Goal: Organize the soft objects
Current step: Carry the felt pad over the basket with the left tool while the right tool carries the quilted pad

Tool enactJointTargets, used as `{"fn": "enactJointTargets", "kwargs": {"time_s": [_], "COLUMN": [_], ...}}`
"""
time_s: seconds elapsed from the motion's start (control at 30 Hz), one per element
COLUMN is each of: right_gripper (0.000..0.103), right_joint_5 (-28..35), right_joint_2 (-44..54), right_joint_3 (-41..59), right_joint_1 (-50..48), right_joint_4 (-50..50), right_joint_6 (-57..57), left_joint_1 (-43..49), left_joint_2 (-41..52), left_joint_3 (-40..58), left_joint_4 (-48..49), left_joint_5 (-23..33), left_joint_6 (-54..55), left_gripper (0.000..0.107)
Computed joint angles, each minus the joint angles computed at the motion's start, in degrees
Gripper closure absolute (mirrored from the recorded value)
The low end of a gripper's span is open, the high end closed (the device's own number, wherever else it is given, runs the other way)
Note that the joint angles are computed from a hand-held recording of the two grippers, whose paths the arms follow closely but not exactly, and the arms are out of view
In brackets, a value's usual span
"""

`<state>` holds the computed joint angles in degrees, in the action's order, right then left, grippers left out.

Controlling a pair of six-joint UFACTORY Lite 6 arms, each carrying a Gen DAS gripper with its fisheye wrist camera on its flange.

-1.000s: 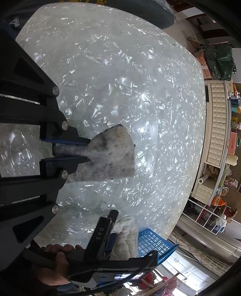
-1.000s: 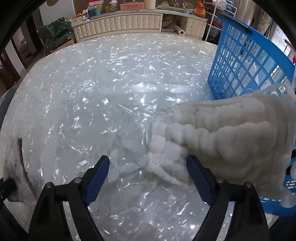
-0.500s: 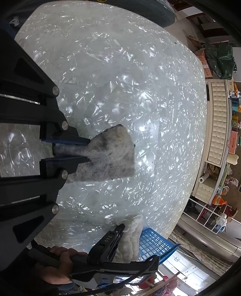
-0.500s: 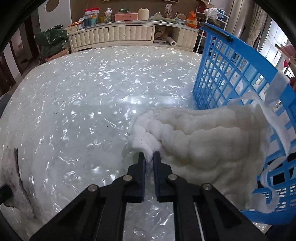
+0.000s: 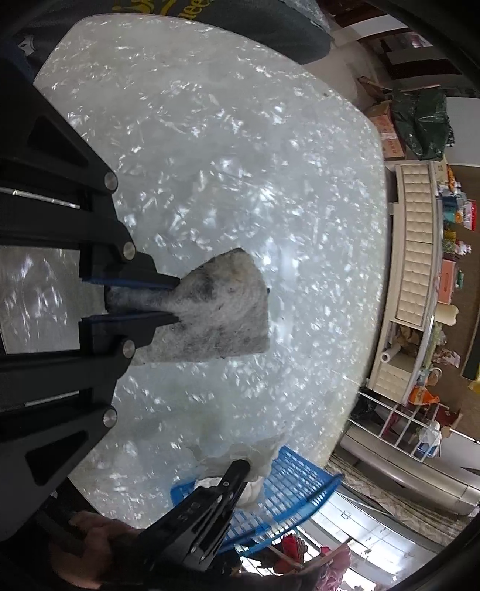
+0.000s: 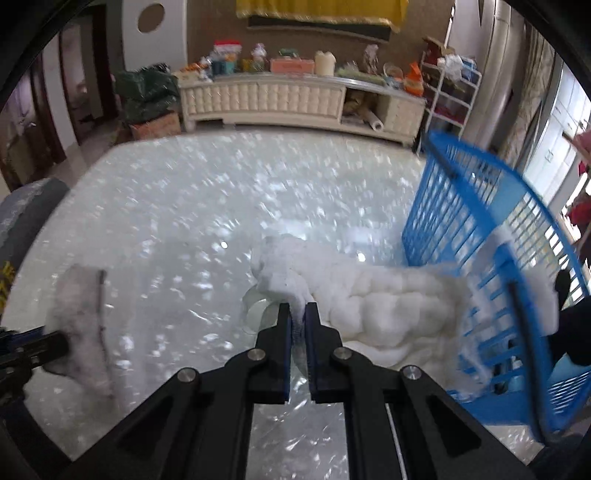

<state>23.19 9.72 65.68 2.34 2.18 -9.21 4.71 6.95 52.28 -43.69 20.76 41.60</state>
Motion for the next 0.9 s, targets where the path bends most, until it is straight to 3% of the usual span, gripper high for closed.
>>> {"fn": "enactJointTargets", "kwargs": {"time_s": [0.37, 0.63, 0.9], "right_gripper": [0.097, 0.097, 0.097], "right_joint_5": [6.30, 10.01, 11.42], "right_joint_2": [-10.08, -10.23, -9.56], "right_joint_3": [2.21, 5.86, 7.93], "right_joint_1": [-8.76, -16.69, -21.60], "right_joint_4": [17.68, 29.60, 34.96], "right_joint_6": [-21.82, -35.67, -41.21], "left_joint_1": [-8.80, -15.30, -21.76], "left_joint_2": [-5.72, -4.27, -0.74], "left_joint_3": [5.20, 12.75, 21.54], "left_joint_4": [10.49, 23.13, 35.27], "left_joint_5": [-0.13, -0.78, 0.53], "left_joint_6": [-15.27, -29.06, -42.08], "left_gripper": [0.097, 0.097, 0.097]}}
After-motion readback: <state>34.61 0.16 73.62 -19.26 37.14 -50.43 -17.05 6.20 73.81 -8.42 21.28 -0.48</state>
